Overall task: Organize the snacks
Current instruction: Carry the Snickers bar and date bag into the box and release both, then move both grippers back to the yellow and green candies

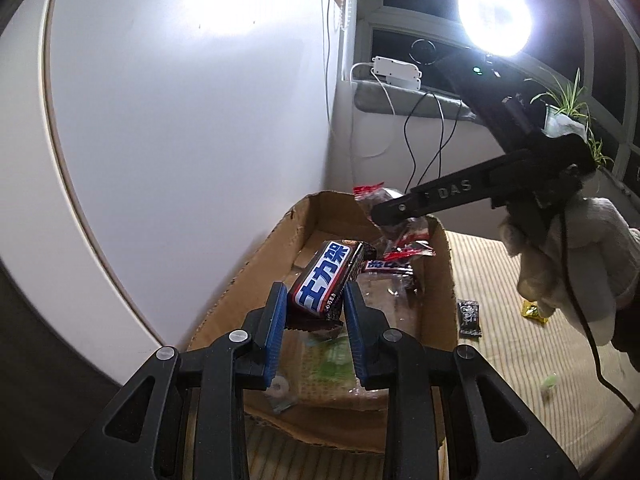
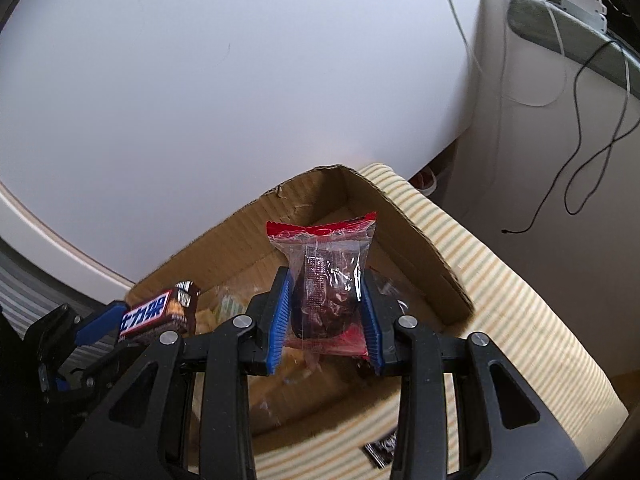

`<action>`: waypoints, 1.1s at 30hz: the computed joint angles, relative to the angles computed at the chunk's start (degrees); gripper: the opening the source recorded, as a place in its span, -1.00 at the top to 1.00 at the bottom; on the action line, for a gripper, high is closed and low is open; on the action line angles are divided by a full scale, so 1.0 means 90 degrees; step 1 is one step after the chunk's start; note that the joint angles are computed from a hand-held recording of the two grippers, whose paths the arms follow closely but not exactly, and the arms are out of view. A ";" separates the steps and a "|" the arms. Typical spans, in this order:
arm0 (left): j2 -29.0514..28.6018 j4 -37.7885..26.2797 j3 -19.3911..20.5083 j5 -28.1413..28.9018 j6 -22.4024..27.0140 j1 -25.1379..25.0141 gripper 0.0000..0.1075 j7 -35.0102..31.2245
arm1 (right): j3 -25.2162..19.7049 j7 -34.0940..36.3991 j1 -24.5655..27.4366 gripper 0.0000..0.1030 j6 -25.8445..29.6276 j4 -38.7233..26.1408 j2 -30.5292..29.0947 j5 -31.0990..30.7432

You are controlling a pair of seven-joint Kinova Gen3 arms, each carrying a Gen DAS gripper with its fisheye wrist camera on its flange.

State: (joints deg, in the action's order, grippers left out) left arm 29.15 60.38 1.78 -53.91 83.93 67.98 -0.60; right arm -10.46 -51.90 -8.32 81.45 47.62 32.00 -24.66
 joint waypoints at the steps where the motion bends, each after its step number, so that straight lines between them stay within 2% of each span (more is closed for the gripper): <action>1: -0.0006 0.0021 0.0001 0.0009 -0.0007 -0.0004 0.49 0.0011 | 0.0005 -0.0015 -0.0043 0.34 -0.0012 -0.0010 0.0023 0.0025; 14: -0.0027 0.0050 0.0031 0.0074 -0.0043 -0.0080 0.49 -0.0064 | -0.0008 -0.0026 -0.0291 0.27 -0.0216 0.0094 0.0081 0.0231; 15: -0.0026 0.0039 0.0033 0.0089 -0.0037 -0.0090 0.48 -0.0088 | -0.0004 -0.0033 -0.0309 0.24 -0.0237 0.0111 0.0069 0.0243; 17: -0.0018 -0.0012 0.0025 0.0094 0.0022 -0.0082 0.48 -0.0120 | -0.0015 0.0021 -0.0281 -0.06 -0.0303 0.0195 0.0016 0.0229; 18: -0.0008 -0.0035 0.0005 0.0070 0.0066 -0.0058 0.48 -0.0103 | -0.0018 0.0038 -0.0279 -0.13 -0.0387 0.0270 -0.0032 0.0218; 20: -0.0003 -0.0099 -0.0005 0.0073 0.0148 -0.0034 0.36 -0.0117 | -0.0029 0.0103 -0.0227 -0.31 -0.0517 0.0393 -0.0113 0.0172; 22: 0.0007 -0.0140 -0.0021 0.0031 0.0204 0.0004 0.09 -0.0121 | -0.0032 0.0122 -0.0184 -0.40 -0.0557 0.0426 -0.0143 0.0122; 23: 0.0008 -0.0155 -0.0031 -0.0006 0.0229 0.0034 0.09 -0.0121 | -0.0033 0.0137 -0.0159 -0.47 -0.0577 0.0454 -0.0168 0.0101; 25: 0.0018 -0.0190 -0.0032 -0.0022 0.0257 0.0059 0.09 -0.0123 | -0.0032 0.0207 -0.0110 -0.55 -0.0669 0.0555 -0.0247 0.0074; 33: 0.0056 -0.0334 -0.0044 -0.0081 0.0291 0.0161 0.09 -0.0160 | 0.0012 0.0434 0.0082 -0.56 -0.0846 0.0787 -0.0491 0.0018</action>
